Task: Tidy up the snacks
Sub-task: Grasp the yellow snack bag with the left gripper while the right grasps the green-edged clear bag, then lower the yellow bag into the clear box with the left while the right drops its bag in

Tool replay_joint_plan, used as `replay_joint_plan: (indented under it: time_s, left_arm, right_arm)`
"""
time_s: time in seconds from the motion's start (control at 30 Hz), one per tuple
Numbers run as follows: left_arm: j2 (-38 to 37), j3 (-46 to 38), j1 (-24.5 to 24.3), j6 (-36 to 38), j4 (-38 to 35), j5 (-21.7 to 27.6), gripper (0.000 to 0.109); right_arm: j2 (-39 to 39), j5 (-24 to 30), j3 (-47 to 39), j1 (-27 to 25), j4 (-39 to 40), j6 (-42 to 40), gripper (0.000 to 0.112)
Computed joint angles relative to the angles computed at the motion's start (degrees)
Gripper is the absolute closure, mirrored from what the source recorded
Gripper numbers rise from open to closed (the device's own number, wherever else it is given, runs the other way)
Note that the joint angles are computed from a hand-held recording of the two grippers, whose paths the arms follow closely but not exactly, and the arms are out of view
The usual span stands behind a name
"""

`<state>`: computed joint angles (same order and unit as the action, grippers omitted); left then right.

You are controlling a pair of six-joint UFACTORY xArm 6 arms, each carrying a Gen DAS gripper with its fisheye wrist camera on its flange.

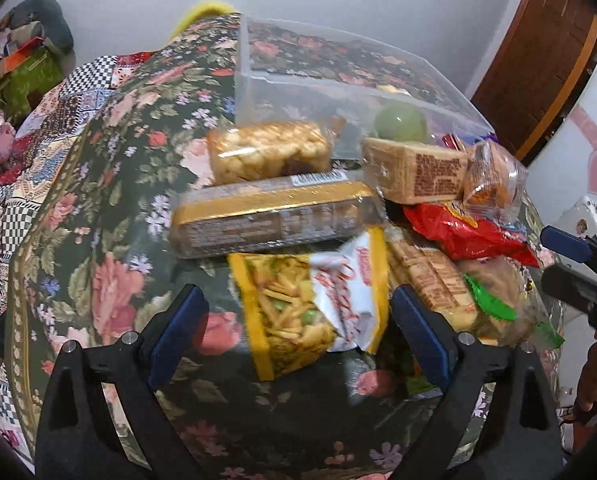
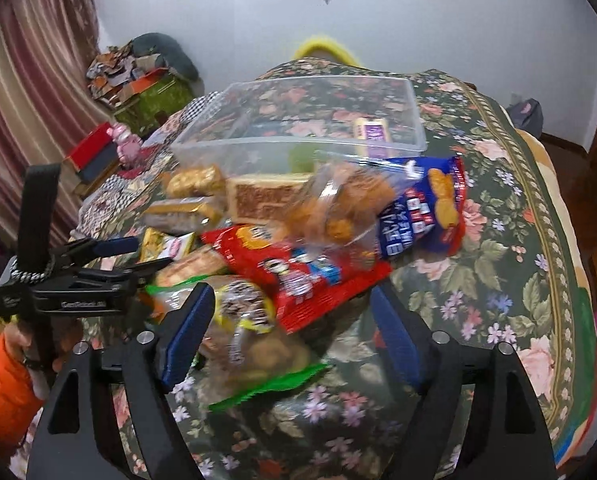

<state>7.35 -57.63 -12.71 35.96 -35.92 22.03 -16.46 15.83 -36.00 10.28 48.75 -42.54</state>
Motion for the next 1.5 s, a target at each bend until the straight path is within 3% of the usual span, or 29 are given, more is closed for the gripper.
replay_joint_plan:
  time_s: [0.1,0.27,0.33,0.43,0.63,0.87,0.9,1.03,1.1,1.5]
  left_arm:
    - [1.8,-0.3,-0.5,-6.5,6.6,-1.7,0.012]
    - [2.1,0.6,-1.3,-4.2,3.1,-5.3,0.017]
    - [1.3,1.5,-1.7,-1.7,0.6,-5.9,0.036]
    - [-1.0,4.3,-2.5,-0.6,1.0,-8.3,0.049]
    - [-5.4,8.4,-2.0,-0.2,0.7,-8.7,0.051]
    - [-11.0,11.7,0.2,3.1,-3.1,-7.2,0.051]
    - [-11.5,11.9,0.5,3.2,-3.1,-6.9,0.051]
    - [-12.7,12.5,0.9,3.4,-3.6,-6.4,0.051]
    - [-13.2,12.8,0.8,3.6,-3.8,-6.5,0.051]
    - [-16.2,12.6,-1.3,4.7,-6.1,-7.5,0.051]
  right_arm:
    - [1.3,-0.4,0.0,0.9,-1.4,0.9,0.029]
    - [2.6,1.4,-1.0,0.6,1.1,0.4,0.027]
    - [2.8,2.9,-1.3,0.0,1.5,0.8,0.027]
    - [1.7,3.1,-0.3,-0.1,1.4,1.5,0.027]
    - [0.1,4.1,1.1,0.0,0.7,1.6,0.027]
    - [4.3,3.1,-1.1,2.0,-2.1,3.7,0.028]
    - [4.9,3.2,-1.4,2.1,-2.6,4.1,0.029]
    - [4.9,3.7,-1.4,2.0,-0.8,2.5,0.055]
    - [3.9,4.2,-0.9,1.8,0.7,1.2,0.061]
    - [-7.5,3.9,4.4,-0.4,-1.6,1.8,0.064]
